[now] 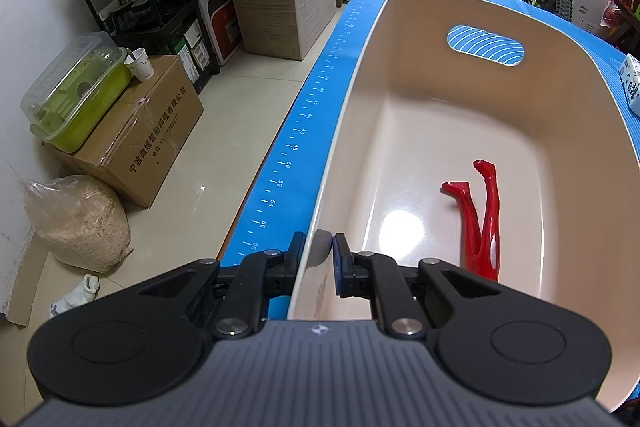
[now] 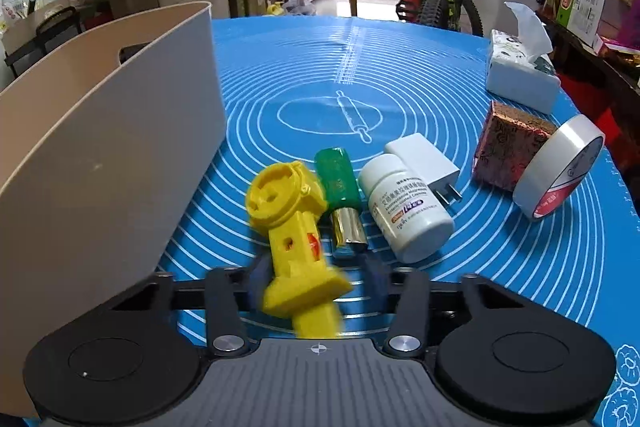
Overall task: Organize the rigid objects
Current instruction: 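Move the right gripper to the yellow toy piece and grasp it, then carry the yellow piece into the bin and release it beside the red toy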
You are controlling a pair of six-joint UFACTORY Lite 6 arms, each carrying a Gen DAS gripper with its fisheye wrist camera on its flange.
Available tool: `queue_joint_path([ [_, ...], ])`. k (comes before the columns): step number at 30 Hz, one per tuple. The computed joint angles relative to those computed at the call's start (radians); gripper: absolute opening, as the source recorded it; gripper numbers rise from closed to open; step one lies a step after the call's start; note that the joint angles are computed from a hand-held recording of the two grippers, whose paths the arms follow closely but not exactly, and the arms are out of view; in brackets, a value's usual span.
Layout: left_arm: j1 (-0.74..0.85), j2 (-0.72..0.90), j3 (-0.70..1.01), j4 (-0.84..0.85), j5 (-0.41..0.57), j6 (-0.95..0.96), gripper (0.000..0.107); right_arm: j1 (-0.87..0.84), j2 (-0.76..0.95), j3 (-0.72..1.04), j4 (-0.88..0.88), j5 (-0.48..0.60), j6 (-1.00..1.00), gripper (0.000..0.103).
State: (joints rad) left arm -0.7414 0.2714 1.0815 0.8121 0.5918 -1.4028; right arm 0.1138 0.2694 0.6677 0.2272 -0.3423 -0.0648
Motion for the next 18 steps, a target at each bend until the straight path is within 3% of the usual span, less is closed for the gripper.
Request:
queue_joint_path([
  [6, -0.001, -0.001, 0.002, -0.003, 0.004, 0.001, 0.016, -0.004, -0.048, -0.038, -0.016, 0.002, 0.02, 0.048],
  [18, -0.002, 0.001, 0.003, -0.003, 0.004, -0.001, 0.016, -0.018, -0.322, -0.15, 0.008, -0.015, 0.059, 0.048],
])
